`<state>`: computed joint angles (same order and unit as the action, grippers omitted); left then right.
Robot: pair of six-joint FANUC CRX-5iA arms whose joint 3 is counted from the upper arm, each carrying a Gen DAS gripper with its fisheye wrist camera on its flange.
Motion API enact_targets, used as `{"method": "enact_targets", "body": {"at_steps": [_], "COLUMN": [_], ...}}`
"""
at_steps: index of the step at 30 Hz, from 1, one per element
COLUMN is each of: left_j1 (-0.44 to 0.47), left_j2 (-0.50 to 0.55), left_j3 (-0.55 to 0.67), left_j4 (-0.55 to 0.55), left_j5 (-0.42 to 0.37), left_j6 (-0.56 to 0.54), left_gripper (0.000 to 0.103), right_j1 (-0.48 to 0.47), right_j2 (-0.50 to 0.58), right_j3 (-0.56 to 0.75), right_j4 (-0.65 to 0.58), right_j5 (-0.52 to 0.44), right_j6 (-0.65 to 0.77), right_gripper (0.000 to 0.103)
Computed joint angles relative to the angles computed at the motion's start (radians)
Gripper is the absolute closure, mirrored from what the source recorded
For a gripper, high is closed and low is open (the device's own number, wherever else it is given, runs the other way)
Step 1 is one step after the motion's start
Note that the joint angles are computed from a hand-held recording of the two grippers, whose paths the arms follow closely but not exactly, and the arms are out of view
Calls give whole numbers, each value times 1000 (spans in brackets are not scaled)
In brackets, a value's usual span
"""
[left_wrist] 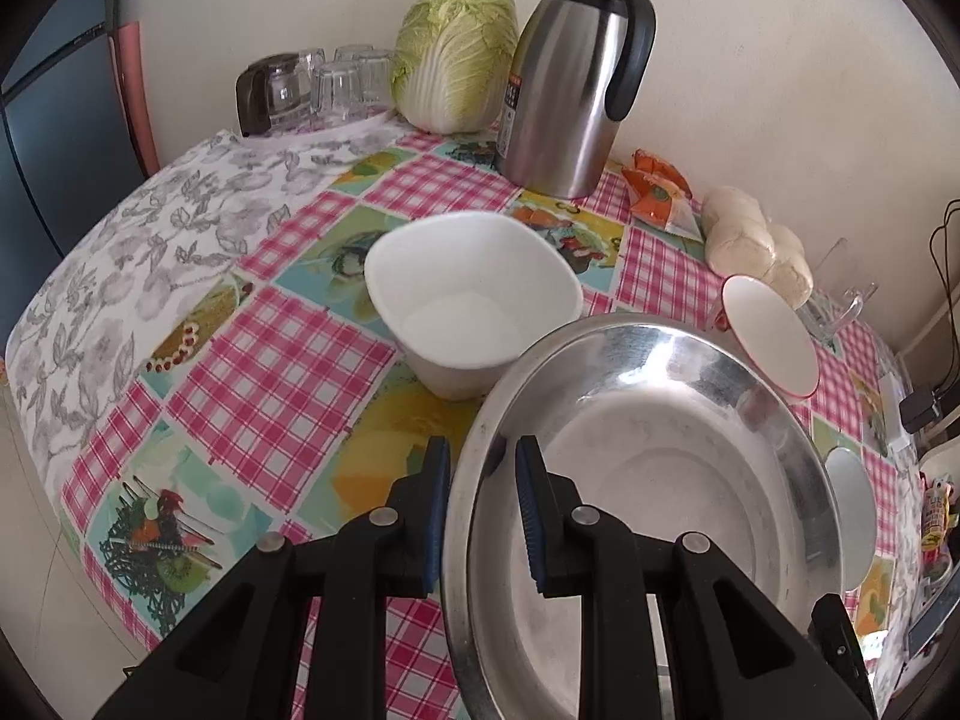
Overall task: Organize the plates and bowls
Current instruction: 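Lift the steel basin with the right tool and set it down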
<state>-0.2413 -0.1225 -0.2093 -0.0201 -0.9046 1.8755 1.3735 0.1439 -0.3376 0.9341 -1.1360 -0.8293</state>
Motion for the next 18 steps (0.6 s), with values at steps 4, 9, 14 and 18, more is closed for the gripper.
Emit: {"method": "enact_targets", "body": {"at_steps": [4,9,14,18], "left_j1": [5,0,14,27], "left_j2": [14,26,44,49], "left_j3": [-9,-9,-19,-26], "left_j4": [17,1,24,55], "left_j5": [-3,-1,-2,16], "left_j6": [-10,-3,-13,-34], "left_gripper": [80,80,80,80], "right_j1": [-4,-8,-7,-9], "right_j2": [2,26,45,50], "right_j3": [1,27,50,53], "right_j4": [-24,-57,-64,-60], "right_j5": [9,-5,-28,-28], "right_j6": [7,63,106,115], "right_gripper": [88,88,88,86]}}
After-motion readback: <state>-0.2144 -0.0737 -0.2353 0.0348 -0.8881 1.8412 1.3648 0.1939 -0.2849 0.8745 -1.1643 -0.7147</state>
